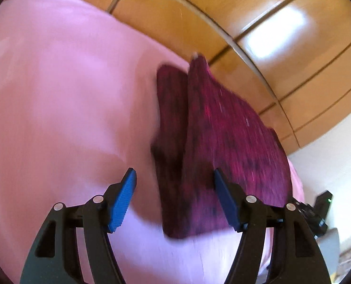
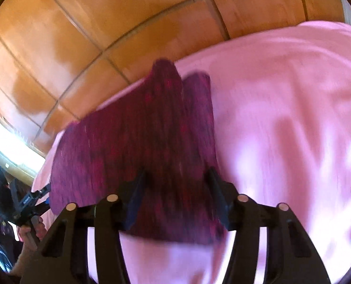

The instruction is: Fold small clothes

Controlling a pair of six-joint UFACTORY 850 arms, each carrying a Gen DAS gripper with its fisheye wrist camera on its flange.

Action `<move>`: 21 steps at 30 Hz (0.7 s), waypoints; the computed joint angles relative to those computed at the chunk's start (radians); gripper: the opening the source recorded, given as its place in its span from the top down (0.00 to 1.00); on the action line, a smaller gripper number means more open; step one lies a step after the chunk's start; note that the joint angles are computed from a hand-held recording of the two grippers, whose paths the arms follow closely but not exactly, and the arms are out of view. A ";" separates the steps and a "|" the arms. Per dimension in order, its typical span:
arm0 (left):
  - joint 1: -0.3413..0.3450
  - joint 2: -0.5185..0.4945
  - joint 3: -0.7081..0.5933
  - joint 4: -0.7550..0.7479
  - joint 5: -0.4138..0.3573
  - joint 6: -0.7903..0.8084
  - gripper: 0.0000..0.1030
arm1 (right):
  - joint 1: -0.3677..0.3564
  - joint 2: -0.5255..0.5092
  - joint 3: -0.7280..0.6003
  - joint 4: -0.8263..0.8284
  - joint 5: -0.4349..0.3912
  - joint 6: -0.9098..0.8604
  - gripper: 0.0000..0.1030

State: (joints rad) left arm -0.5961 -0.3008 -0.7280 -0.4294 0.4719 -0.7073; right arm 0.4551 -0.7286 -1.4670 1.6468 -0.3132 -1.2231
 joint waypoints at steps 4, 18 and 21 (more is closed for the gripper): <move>-0.020 -0.020 -0.010 0.081 0.001 -0.072 0.80 | 0.002 -0.021 -0.015 -0.015 0.008 0.036 0.83; -0.101 0.167 0.119 0.003 0.037 -0.053 0.91 | -0.033 0.200 0.261 0.211 -0.117 -0.201 0.89; -0.122 0.156 0.105 -0.077 -0.020 0.012 0.88 | -0.038 0.196 0.289 0.222 -0.114 -0.187 0.89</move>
